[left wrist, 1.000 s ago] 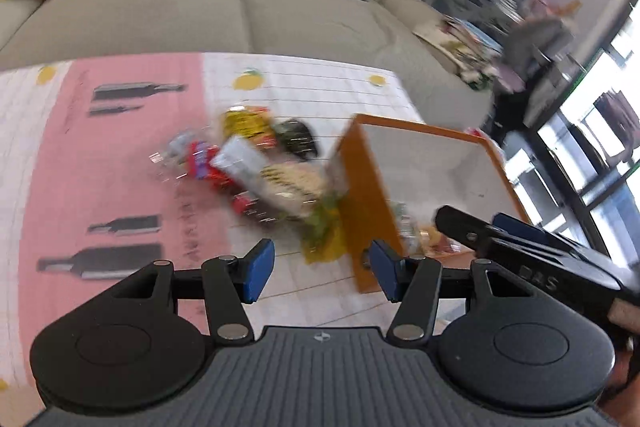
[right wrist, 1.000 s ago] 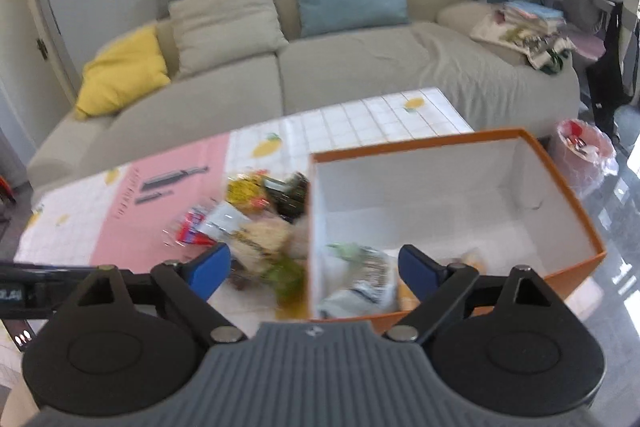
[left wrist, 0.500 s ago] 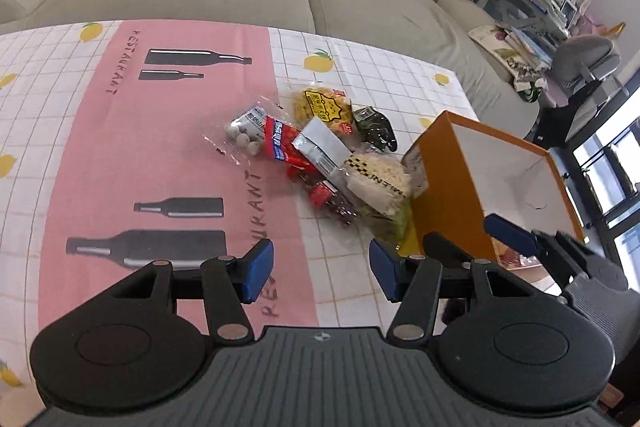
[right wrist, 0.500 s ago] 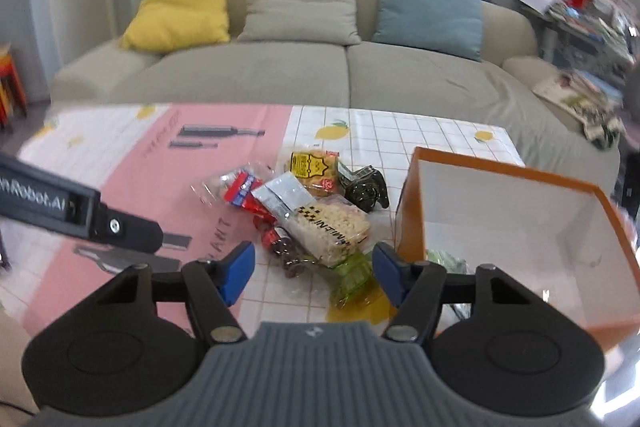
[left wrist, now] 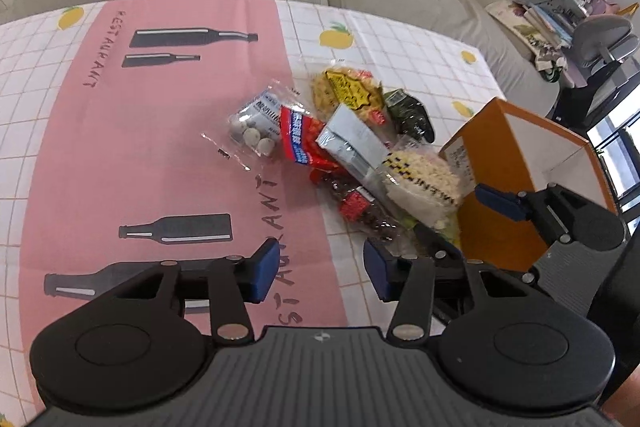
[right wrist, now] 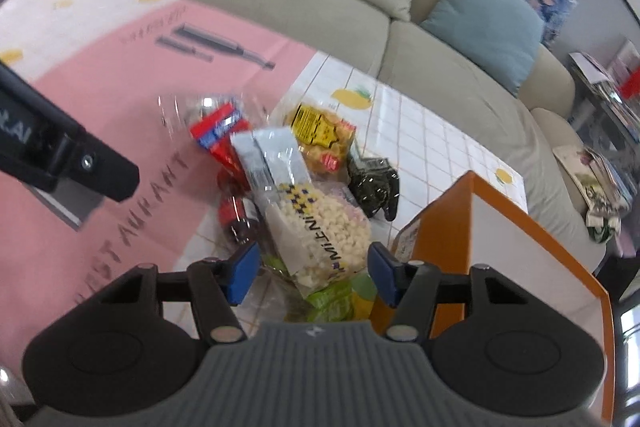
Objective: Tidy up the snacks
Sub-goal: 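Move both tools back over the snack pile toward the MILINI bag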
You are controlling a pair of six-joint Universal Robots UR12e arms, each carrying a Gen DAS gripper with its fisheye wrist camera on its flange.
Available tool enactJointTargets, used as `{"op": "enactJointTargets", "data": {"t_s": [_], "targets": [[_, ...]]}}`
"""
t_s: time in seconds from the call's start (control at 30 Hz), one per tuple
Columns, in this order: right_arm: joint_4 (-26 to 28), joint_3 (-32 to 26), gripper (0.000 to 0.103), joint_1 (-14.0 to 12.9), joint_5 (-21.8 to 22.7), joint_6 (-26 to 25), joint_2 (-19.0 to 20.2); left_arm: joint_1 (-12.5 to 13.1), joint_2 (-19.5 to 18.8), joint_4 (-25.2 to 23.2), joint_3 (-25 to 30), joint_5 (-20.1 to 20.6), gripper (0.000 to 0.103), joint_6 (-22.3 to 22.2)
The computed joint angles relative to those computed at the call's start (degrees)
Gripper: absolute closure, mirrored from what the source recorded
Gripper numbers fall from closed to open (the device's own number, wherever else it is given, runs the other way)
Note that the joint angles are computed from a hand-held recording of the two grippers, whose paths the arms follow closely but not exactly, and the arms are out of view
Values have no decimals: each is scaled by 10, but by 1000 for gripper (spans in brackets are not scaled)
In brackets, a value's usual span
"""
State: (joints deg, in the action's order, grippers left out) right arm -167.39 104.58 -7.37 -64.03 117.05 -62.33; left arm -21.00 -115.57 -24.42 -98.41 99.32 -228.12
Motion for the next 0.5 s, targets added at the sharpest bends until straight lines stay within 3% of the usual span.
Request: {"op": "enactJointTargets", "data": {"t_s": [0.4,0.5], "targets": [[-20,-23,39,20,-38,-48,34,8,-3,-2,-12,-21,47,-25],[-42,-20,55,26,-59,-36,39,6,2,1,-19,-20,47,-34]]}}
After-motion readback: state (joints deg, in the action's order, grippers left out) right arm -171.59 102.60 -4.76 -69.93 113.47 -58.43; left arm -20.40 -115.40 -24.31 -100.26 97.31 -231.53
